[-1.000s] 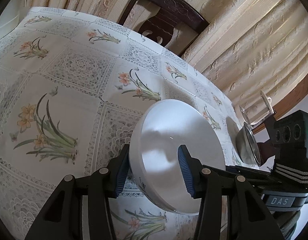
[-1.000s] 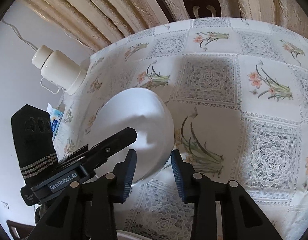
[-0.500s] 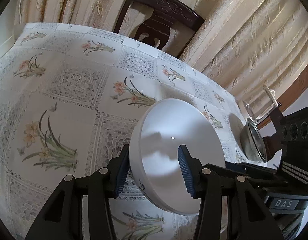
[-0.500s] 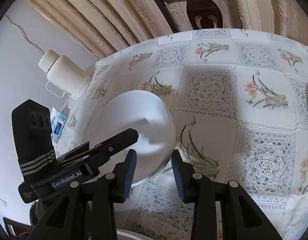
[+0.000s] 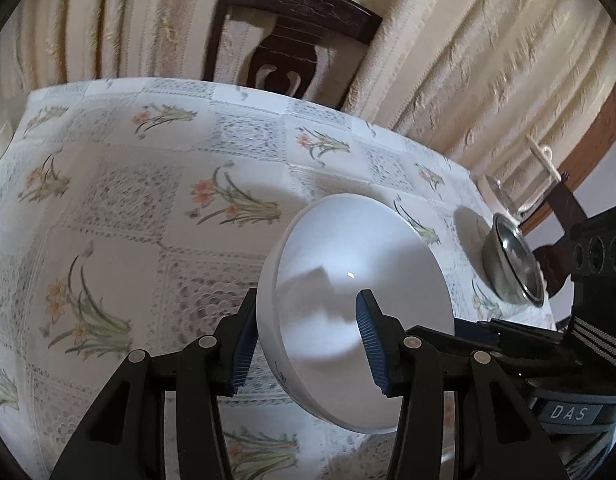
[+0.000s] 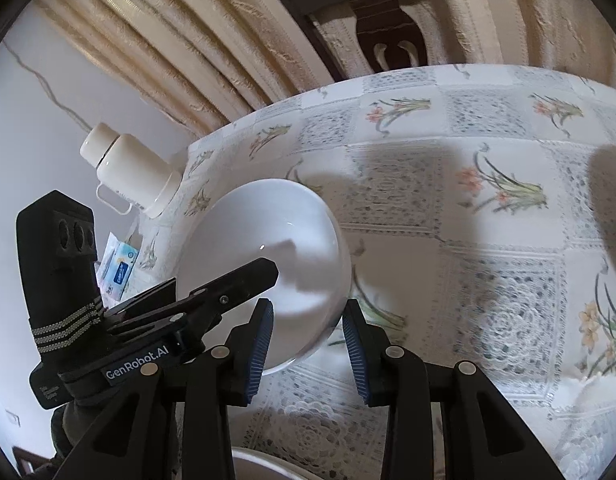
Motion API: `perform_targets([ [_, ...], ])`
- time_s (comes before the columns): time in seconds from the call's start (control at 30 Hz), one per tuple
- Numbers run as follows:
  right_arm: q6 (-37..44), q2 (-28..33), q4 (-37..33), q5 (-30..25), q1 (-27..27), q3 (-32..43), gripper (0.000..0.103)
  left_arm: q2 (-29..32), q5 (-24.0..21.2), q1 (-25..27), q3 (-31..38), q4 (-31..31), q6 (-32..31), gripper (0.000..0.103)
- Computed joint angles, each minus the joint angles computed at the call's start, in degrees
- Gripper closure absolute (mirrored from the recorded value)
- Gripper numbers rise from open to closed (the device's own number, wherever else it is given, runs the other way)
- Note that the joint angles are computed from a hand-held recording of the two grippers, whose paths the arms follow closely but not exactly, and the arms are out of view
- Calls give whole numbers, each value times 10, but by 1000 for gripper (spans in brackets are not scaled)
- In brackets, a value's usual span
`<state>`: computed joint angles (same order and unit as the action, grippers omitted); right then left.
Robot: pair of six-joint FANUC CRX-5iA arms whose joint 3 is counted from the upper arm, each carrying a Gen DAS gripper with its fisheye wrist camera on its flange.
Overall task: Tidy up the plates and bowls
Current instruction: 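Lift and carry the white bowl with both tools toward the nested steel bowls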
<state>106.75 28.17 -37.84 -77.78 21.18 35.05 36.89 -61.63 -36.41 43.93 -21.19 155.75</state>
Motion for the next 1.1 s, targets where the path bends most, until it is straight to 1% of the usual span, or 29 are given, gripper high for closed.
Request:
perform_targets([
  [0.17,-17,1,-3,1,-16,-2,65,58,-42,3,85,32,-67,54],
  [0.23,-24,0,4,5,-21,-5,65,91,-66,8,133,57,-111,54],
  [0.3,-30,2,4,4,-26,-3,65,113,-79,10,166,70,-132,54],
  [0.33,-36,4,5,3,-29,-1,65,122,-80,15,175,87,-147,54],
  [0.43,-47,13,4,0,-34,6,65,127,-62,28,169,123,-174,54],
  [0.53,-44,16,-12,-4,-41,10,65,137,-69,34,178,138,-195,54],
  [0.57,-43,17,-12,-3,-41,10,65,134,-62,35,172,140,-199,54],
  [0.67,-46,20,-9,6,-38,10,65,119,-33,37,139,146,-204,54],
  [0.77,-58,29,-17,5,-43,15,65,94,15,44,85,162,-200,54],
  [0.83,-69,40,-26,-1,-46,22,65,85,34,46,66,169,-207,55],
  [0.9,-72,46,-44,-9,-53,26,65,88,24,44,74,159,-213,65],
  [0.93,-72,48,-47,-10,-54,28,65,87,22,43,72,156,-215,67],
  [1.0,-65,47,-53,-8,-55,27,68,80,28,46,61,159,-211,76],
  [1.1,-64,45,-47,-5,-53,25,68,68,54,53,31,175,-205,79],
])
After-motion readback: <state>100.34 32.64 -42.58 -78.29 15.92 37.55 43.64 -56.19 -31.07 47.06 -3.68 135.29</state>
